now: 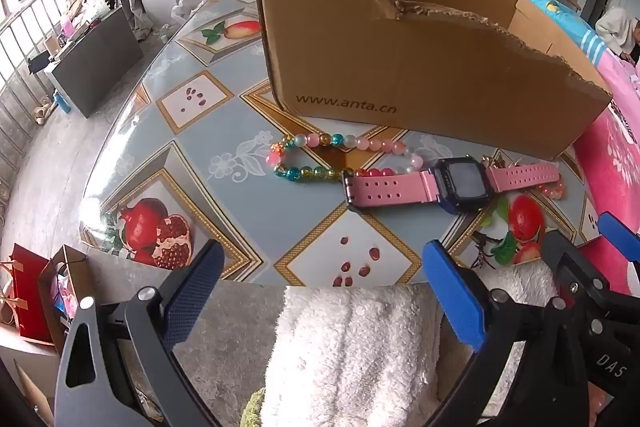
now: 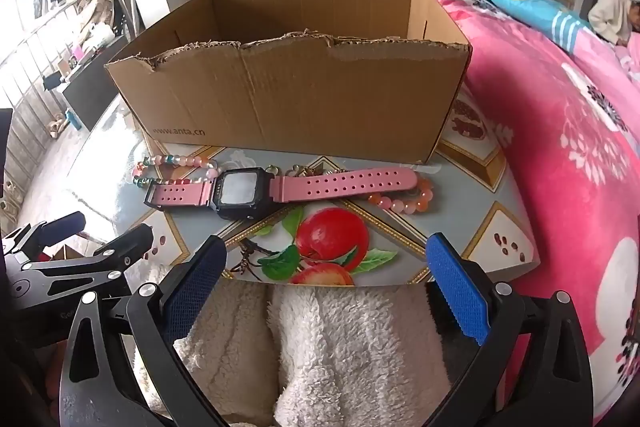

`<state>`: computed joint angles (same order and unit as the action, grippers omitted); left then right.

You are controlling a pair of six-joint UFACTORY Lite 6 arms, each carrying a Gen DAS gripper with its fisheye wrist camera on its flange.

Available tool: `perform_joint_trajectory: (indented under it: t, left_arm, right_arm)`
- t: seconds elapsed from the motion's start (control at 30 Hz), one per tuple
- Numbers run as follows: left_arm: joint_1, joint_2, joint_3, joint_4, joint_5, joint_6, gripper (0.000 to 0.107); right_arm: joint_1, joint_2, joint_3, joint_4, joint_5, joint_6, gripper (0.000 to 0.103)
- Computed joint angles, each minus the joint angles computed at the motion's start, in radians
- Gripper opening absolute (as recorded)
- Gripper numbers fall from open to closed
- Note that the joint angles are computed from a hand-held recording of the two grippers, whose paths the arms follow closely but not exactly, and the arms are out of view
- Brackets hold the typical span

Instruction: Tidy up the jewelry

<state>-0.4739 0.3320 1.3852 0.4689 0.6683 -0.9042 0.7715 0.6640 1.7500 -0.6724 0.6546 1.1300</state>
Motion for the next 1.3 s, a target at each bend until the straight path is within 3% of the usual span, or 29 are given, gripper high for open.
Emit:
perform_joint_trajectory:
  t: [1.3]
  left_arm:
    - [-0.009,-0.003,0.002,0.003,0.003,-0.005,0.097]
  right_arm:
    - [0.001,0.02,0.036,0.004,0.012,-0.012,0.096]
